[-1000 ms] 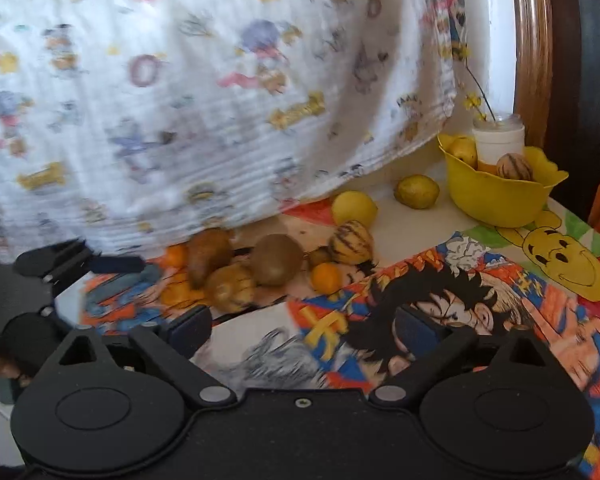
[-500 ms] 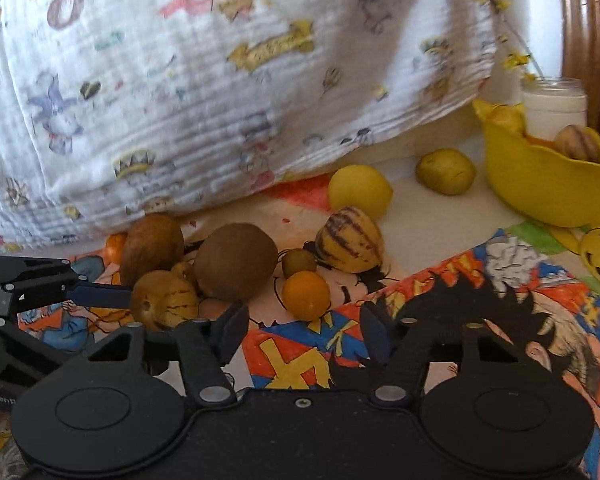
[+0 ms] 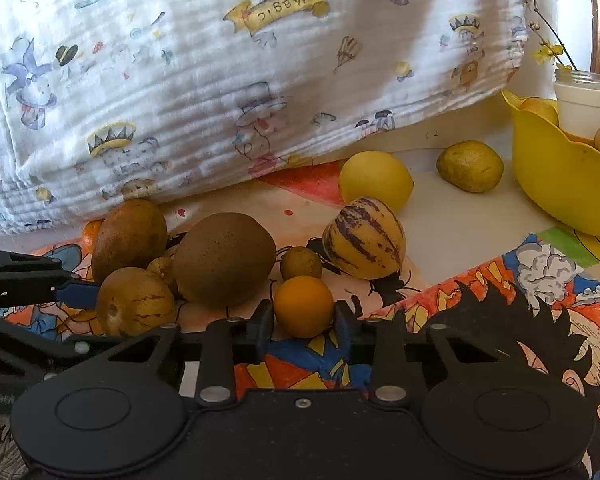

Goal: Organize fruits
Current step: 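Grasp a brown kiwi with the left tool while the right tool grasps a tangerine, then lower the kiwi and tangerine onto the grey tray and open both tools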

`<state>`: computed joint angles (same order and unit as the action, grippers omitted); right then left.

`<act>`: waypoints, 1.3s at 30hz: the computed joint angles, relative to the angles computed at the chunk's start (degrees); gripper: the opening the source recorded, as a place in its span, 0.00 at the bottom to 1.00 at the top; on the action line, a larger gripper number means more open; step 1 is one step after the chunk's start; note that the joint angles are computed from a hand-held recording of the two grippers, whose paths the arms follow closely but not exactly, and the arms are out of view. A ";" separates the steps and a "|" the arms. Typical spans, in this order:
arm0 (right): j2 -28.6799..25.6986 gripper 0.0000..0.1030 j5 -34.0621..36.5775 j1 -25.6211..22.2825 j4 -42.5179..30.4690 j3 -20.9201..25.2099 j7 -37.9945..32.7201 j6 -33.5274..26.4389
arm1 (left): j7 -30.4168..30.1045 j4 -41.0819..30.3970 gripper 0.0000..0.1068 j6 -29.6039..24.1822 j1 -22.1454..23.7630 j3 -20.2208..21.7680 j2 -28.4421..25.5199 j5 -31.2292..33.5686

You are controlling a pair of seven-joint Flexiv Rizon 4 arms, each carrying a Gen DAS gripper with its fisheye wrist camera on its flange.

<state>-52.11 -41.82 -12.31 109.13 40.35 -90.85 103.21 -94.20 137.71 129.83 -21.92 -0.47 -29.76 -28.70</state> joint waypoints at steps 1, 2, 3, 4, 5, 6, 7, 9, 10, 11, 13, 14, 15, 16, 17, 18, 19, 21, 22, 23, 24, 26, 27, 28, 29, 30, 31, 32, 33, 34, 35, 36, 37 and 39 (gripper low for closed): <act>0.10 0.33 0.12 0.10 0.07 -0.14 -0.01 0.17 | -0.30 0.04 0.51 0.02 -0.18 0.03 0.02 -0.53; 0.27 0.33 0.20 0.14 0.23 -0.26 0.04 0.35 | -0.69 -0.07 0.50 -0.05 -0.09 -0.07 -0.01 -0.73; 0.32 0.33 0.17 0.06 0.31 -0.17 0.17 0.36 | -1.42 -0.06 0.50 0.02 0.38 -0.34 0.00 -0.31; 0.31 0.33 0.00 -0.40 0.52 0.26 0.28 0.28 | -1.92 -0.01 0.49 0.04 0.51 -0.44 0.05 -0.26; 0.49 0.33 -0.10 -0.93 0.97 0.61 0.37 0.41 | -1.98 -0.02 0.48 -0.02 0.20 -0.29 0.07 -0.69; 0.84 0.33 -0.20 -1.41 1.60 0.78 0.42 0.88 | -1.76 0.02 0.48 -0.07 -0.28 -0.05 0.12 -1.27; 1.30 0.33 -0.39 -1.96 2.31 0.92 0.59 1.37 | -1.41 0.03 0.47 -0.25 -0.84 0.17 0.21 -2.01; 2.20 0.33 -1.14 -3.28 3.64 1.25 1.39 2.19 | -0.89 0.30 0.46 -0.37 -1.72 0.37 0.56 -3.08; 2.78 0.33 -1.69 -4.23 4.49 1.51 1.91 2.67 | -0.71 0.49 0.46 -0.19 -2.13 0.40 0.75 -3.47; 3.38 0.33 -2.37 -5.13 5.31 1.67 2.47 3.21 | -0.35 0.63 0.46 -0.05 -2.77 0.48 0.98 -4.17; 5.18 0.33 -3.43 -6.28 7.07 1.09 3.79 4.71 | 0.35 0.92 0.46 0.44 -3.69 0.39 1.53 -4.91; 6.64 0.33 -3.61 -6.68 8.28 0.36 4.44 5.85 | 0.80 0.98 0.46 0.84 -4.28 0.35 1.77 -5.41; 7.90 0.33 -3.88 -7.14 9.38 -0.26 5.07 6.94 | 1.20 1.06 0.46 1.45 -4.84 0.28 1.96 -5.87; 9.22 0.33 -4.12 -7.71 10.58 -0.85 5.73 8.16 | 1.80 0.99 0.46 1.85 -5.56 0.19 2.14 -6.73; 10.43 0.33 -4.39 -8.15 11.72 -1.55 6.27 9.45 | 2.33 0.85 0.46 2.25 -6.25 0.01 2.31 -7.57; 11.83 0.33 -4.65 -8.79 12.99 -2.31 6.74 10.84 | 2.50 0.73 0.46 2.40 -6.37 -0.42 2.59 -7.64; 13.07 0.33 -5.10 -9.58 14.16 -2.97 7.27 12.09 | 2.73 0.48 0.46 2.49 -6.55 -0.82 2.84 -7.70; 15.16 0.33 -6.52 -11.33 16.38 -4.34 8.24 14.55 | 4.09 -0.54 0.46 2.72 -7.82 -1.28 2.97 -8.95; 16.10 0.33 -6.99 -11.82 17.45 -5.32 8.43 15.86 | 4.96 -1.21 0.46 2.76 -8.53 -1.51 2.97 -9.66; 17.06 0.33 -7.39 -12.37 18.59 -6.36 8.46 17.25 | 5.54 -1.71 0.46 2.86 -8.96 -1.79 2.94 -10.03; 17.82 0.33 -7.73 -12.76 19.62 -7.40 8.45 18.55 | 6.24 -2.37 0.46 2.84 -9.42 -2.09 2.85 -10.35; 19.02 0.33 -8.55 -13.74 21.56 -9.47 8.58 20.88 | 7.07 -3.52 0.46 2.77 -9.87 -2.77 2.55 -10.22; 19.48 0.33 -8.57 -13.81 22.44 -10.61 8.39 21.94 | 6.94 -3.91 0.46 2.63 -9.61 -3.23 2.39 -9.33; 20.04 0.33 -7.72 -13.31 23.54 -11.97 7.55 23.18 | 6.64 -4.42 0.46 2.17 -9.12 -3.69 2.20 -8.19; 20.54 0.33 -6.49 -12.57 24.76 -13.55 6.08 24.54 | 6.26 -5.00 0.46 1.51 -8.63 -4.16 1.98 -6.94; 20.85 0.33 -5.25 -11.53 25.81 -14.93 4.69 25.69 | 5.91 -5.40 0.46 0.82 -8.27 -4.47 1.87 -5.85; 21.03 0.33 -3.37 -10.15 27.02 -16.61 2.33 27.20 | 5.81 -5.97 0.46 0.13 -8.22 -4.60 1.66 -5.10; 21.11 0.33 -1.34 -8.46 27.98 -18.11 0.16 28.45 | 5.96 -6.72 0.46 -0.48 -8.30 -4.61 1.26 -4.39; 20.96 0.33 -0.38 -7.43 28.72 -19.37 -1.04 29.36 | 6.44 -7.52 0.46 -0.97 -8.76 -4.40 0.73 -4.16; 20.56 0.33 -0.58 -7.10 29.19 -20.43 -1.15 29.83 | 6.95 -8.22 0.46 -1.45 -9.17 -4.18 0.28 -3.94; 20.27 0.33 -0.87 -6.77 29.50 -21.41 -1.03 30.11 | 7.30 -8.92 0.46 -2.00 -9.44 -4.06 -0.17 -3.73; 20.05 0.33 -0.55 -6.05 29.79 -22.43 -1.34 30.57 | 7.28 -9.57 0.46 -2.60 -9.43 -4.12 -0.60 -3.36; 19.82 0.33 0.37 -5.05 30.23 -23.56 -2.23 31.42 | 7.23 -10.38 0.46 -3.45 -9.42 -4.20 -1.01 -3.09; 19.23 0.33 2.71 -2.75 30.96 -25.71 -4.19 33.44 | 7.40 -11.82 0.46 -4.92 -9.92 -3.93 -1.83 -3.04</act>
